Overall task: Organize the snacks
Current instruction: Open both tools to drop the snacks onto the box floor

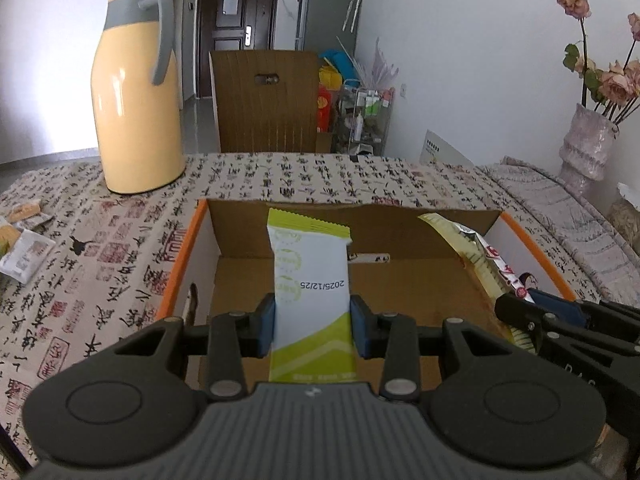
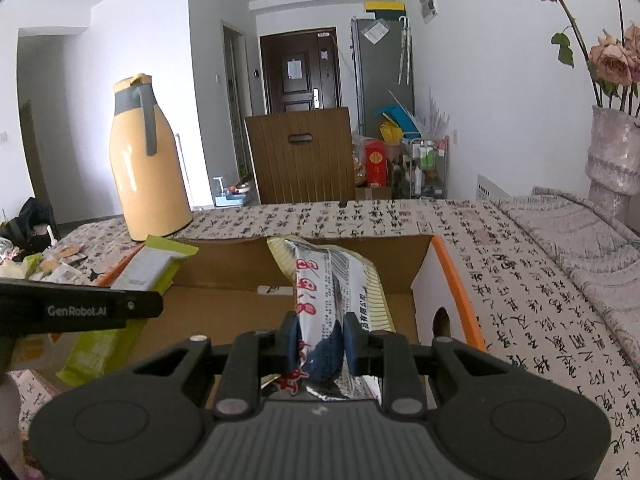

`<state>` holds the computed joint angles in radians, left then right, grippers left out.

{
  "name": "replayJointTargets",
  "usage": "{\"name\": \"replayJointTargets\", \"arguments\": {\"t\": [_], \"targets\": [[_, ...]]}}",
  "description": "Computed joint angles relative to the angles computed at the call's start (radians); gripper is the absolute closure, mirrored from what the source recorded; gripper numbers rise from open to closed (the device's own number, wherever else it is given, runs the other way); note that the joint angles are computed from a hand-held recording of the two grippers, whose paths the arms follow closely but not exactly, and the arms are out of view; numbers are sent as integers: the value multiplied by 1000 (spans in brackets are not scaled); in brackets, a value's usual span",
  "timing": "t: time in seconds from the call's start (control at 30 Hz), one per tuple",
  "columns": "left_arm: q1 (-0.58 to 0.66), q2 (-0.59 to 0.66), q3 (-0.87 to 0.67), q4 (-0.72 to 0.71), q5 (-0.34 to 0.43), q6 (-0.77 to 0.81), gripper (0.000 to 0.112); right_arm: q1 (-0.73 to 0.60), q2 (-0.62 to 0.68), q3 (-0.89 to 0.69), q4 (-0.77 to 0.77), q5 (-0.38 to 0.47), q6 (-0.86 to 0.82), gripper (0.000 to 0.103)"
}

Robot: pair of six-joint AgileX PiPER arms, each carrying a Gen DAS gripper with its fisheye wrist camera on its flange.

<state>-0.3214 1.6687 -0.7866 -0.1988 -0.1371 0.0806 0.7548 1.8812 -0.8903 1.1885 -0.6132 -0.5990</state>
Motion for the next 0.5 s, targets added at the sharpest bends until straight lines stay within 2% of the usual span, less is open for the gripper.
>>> {"name": "replayJointTargets", "arguments": {"t": [0.07,0.13,0.2,0.23,0.3,0.37,0.4,0.47,0.5], "targets": [[1,3,0,12,1,-13,70,-3,3,-1,3,10,-5,79],[1,-3,7,-1,-6,-5,60,-4,9,-9,16,16,-16,78],[-6,-12,17,-85,-21,72,43,-4,6,-3,15,16,-11,78],[-10,-16,22,-128,-31,110,38,-3,5,-1,19,12,-12,78],[-20,-24,28,-244,-43,214,19,-2,0,4,20,10,-6,71],[-22,-32,37,-260,-61,219,9,2,1,4,36,0,-13,46],[-24,-34,40,-279,-69,234,9,4,1,5,39,-7,-11,40],[-21,-38,37,-272,-61,227,9,9,-1,9,40,-19,-3,14],[-20,-38,35,-277,-60,231,9,11,-2,13,38,-25,2,9]]}}
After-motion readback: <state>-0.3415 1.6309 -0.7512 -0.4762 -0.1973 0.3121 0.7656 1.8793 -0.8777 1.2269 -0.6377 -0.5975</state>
